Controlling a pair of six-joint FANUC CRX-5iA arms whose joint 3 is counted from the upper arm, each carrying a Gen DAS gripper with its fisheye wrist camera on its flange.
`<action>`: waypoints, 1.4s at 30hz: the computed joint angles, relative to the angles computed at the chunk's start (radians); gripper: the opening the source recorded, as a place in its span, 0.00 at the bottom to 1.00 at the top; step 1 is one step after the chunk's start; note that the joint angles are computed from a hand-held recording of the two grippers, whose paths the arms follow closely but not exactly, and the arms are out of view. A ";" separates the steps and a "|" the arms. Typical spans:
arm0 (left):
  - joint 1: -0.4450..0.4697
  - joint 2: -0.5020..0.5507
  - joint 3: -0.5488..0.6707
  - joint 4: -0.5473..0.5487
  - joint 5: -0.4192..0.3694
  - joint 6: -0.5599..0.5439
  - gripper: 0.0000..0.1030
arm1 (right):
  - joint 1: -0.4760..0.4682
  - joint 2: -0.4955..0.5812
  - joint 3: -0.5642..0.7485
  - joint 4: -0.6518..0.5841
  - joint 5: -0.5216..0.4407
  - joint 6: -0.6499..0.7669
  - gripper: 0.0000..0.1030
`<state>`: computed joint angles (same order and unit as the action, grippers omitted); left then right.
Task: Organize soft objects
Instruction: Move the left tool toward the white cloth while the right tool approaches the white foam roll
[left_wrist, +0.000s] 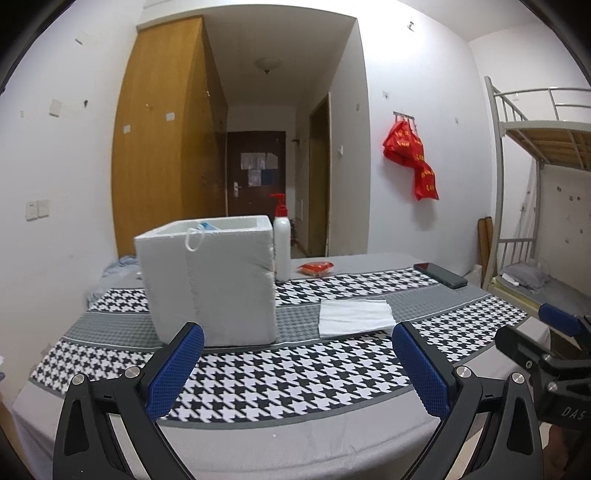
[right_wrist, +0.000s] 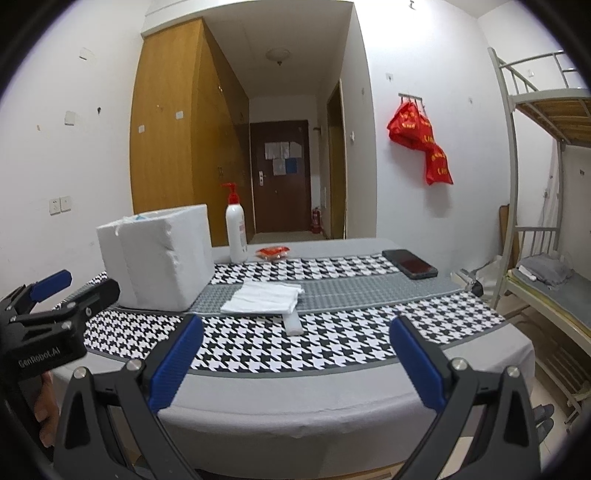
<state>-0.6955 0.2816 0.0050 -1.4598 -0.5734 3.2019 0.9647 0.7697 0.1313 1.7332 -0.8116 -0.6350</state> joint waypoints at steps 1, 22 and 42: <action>0.012 0.007 0.011 0.018 0.017 -0.022 0.99 | -0.002 0.004 0.005 -0.013 0.006 0.010 0.99; 0.212 0.146 0.176 0.603 0.224 -0.700 0.99 | -0.052 0.097 0.159 -0.207 0.077 0.186 0.99; 0.310 0.324 0.333 1.194 0.207 -1.357 0.99 | -0.081 0.161 0.286 -0.384 0.111 0.340 0.99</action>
